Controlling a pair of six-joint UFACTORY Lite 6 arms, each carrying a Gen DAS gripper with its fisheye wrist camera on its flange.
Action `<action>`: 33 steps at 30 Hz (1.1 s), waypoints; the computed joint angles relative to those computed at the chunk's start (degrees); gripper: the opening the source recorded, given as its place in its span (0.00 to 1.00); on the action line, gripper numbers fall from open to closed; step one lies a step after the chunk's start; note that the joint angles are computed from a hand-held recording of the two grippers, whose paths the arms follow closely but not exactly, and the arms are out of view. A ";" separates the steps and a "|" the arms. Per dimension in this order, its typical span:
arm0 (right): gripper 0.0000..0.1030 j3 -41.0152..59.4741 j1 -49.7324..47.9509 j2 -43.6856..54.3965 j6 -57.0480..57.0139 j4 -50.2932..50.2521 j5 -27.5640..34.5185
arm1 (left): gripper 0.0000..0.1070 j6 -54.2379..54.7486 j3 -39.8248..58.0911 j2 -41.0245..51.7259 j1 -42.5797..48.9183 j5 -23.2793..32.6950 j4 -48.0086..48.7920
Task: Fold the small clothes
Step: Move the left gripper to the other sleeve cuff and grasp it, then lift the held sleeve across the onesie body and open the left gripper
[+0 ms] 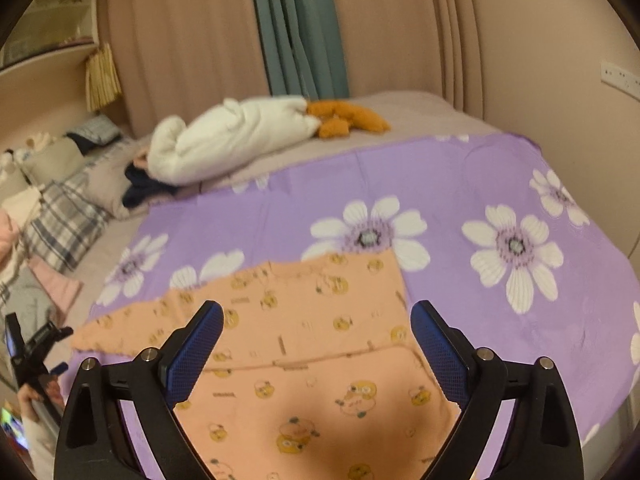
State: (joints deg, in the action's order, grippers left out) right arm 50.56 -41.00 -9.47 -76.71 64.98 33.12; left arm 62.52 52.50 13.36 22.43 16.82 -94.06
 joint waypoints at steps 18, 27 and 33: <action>0.91 0.00 3.56 5.92 9.62 -8.82 -5.83 | 0.07 -2.58 16.44 18.49 3.75 1.62 0.84; 0.91 -0.23 0.98 6.08 8.40 -7.32 -4.54 | 0.04 1.63 10.43 6.76 0.93 4.03 -2.46; 0.91 -0.59 -1.50 5.80 5.50 -5.30 -2.70 | 0.04 -1.59 9.16 -0.02 -3.99 8.38 1.15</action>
